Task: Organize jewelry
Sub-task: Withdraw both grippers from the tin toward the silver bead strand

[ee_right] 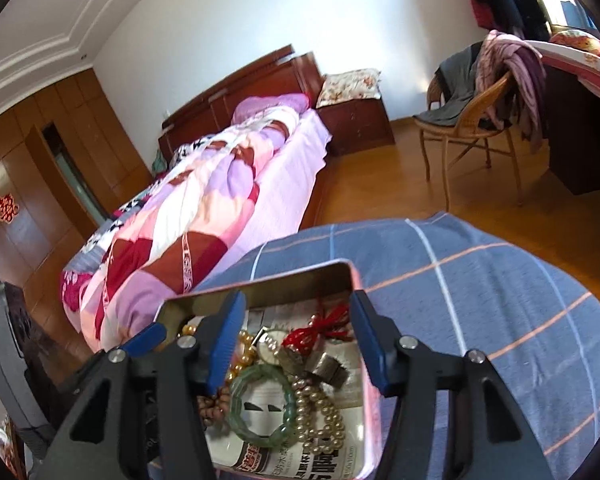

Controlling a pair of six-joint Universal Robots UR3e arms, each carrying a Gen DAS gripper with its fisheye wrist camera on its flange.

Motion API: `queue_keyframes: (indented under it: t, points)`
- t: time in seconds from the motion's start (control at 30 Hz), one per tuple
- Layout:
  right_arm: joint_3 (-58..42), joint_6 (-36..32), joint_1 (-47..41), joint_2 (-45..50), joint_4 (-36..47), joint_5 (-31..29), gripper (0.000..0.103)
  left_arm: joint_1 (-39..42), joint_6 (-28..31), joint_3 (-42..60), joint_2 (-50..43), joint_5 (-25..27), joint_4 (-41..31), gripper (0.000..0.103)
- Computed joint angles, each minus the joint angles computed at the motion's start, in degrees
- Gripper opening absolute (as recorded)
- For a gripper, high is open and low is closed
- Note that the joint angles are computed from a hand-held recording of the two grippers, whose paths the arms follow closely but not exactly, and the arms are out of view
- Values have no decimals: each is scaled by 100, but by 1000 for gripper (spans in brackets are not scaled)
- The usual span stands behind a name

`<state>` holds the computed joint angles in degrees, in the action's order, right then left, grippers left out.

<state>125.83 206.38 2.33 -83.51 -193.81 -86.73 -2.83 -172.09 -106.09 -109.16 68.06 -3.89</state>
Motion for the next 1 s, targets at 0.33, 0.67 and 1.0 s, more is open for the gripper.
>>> queue_keyframes:
  t: [0.33,0.67,1.0]
  points:
    - [253,255,121,-449,497,-470,59,41,69,-390,446,22,-70,71]
    - [963,505,507,-1133,662,-858,59,53,313,-1439,1353,381,-155,71]
    - [1368,758,1190,-1597,861,-1521,59,358,510,-2341,2290,320,-262,71]
